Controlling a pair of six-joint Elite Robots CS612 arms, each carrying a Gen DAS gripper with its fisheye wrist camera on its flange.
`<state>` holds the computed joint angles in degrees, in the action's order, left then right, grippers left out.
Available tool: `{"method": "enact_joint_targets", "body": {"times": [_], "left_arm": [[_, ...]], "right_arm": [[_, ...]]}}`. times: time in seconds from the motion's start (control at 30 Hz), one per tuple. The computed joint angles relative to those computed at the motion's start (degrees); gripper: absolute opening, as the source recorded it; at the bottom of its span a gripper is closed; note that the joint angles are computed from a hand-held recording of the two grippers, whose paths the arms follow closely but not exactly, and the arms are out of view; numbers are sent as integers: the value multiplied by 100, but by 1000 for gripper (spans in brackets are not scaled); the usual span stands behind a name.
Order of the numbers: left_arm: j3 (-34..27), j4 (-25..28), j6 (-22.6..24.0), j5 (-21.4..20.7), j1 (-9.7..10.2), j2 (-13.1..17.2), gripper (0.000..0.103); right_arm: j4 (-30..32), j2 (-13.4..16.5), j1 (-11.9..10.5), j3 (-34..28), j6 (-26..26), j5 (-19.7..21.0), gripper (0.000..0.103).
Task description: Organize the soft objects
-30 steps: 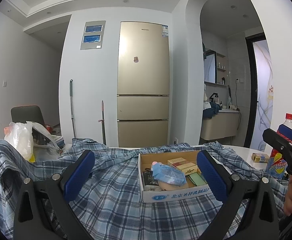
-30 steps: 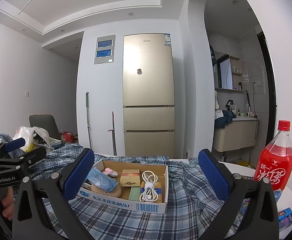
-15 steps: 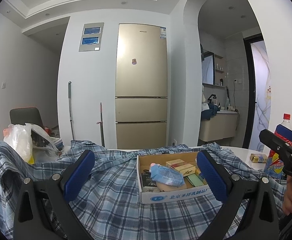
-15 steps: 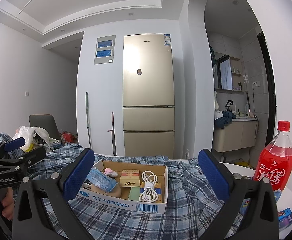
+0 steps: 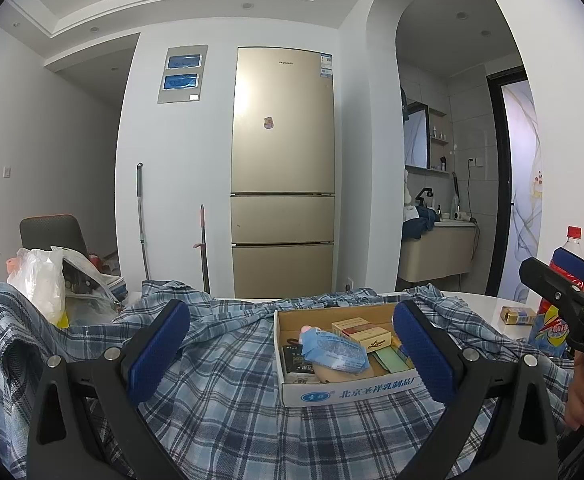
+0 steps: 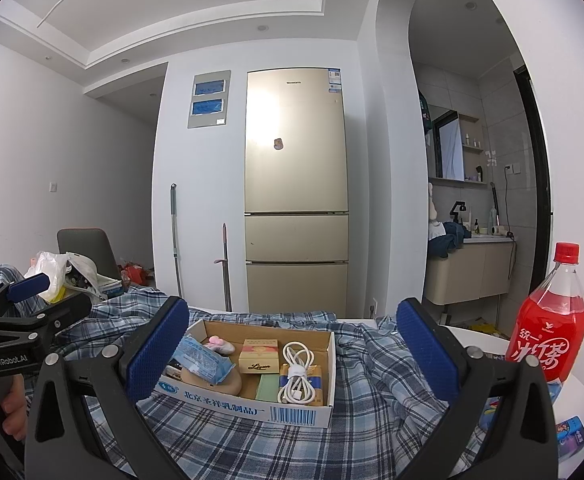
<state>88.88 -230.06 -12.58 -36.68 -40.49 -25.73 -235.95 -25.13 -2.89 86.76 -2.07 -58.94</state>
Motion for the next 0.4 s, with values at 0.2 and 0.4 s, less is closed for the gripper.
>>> {"method": "enact_joint_targets", "body": {"times": [0.2, 0.4], "left_arm": [[-6, -25, 34, 0, -1, 5, 103], [-6, -24, 25, 2, -4, 6, 103]], "right_arm": [[-4, 3, -2, -4, -2, 0, 103], [1, -1, -6, -2, -9, 0, 103]]}}
